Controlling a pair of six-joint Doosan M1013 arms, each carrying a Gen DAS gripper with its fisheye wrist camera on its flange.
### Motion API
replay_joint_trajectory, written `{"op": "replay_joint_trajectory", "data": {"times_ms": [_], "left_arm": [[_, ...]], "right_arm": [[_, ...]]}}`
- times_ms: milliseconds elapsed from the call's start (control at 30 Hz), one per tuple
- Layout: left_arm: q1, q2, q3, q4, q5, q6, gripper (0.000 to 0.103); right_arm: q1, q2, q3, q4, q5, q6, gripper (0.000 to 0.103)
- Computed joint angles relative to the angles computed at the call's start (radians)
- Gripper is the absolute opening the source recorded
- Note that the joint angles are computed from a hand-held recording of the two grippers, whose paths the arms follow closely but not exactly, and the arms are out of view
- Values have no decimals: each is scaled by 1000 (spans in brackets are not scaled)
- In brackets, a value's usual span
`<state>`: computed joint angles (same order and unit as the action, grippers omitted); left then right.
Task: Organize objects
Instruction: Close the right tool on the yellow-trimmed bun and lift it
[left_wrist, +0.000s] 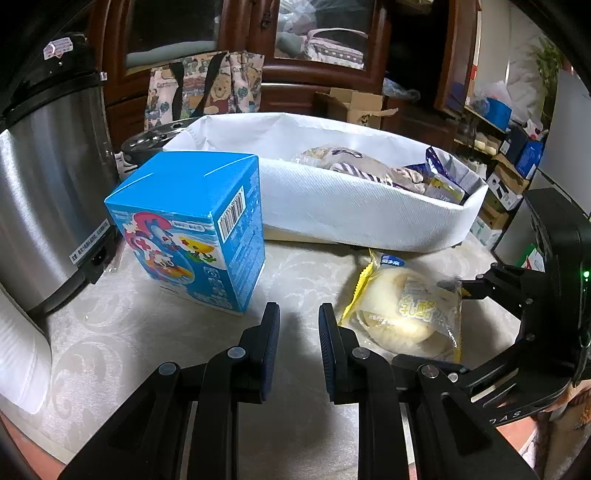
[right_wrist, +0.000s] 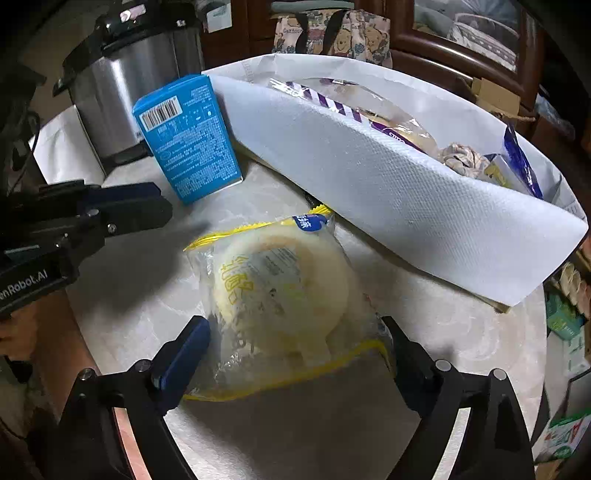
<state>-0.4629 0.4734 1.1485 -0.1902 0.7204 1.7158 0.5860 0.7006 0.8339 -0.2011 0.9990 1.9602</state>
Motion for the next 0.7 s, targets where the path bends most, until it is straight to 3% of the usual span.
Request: {"op": "replay_joint_trajectory", "data": {"times_ms": [67,300,400,567,700], "left_arm": [[1,0,0,-3,-2,-2,20],[12,-6,8,-39,-25,13,20],[15,-13,16,-62,-45,24,20],[23,-35,47,-104,-119,33,20],[31,-39,49,-151,-134,50,20]], "right_arm": [[-4,-4,4,28,-21,2,73],[-23,-27,35,115,-102,38,67],[-38,-49,69,224,-202,4,66],[-80,-116,190,603,-440,-215,65],[-86,-154,255,722,-569,-301,65]]}}
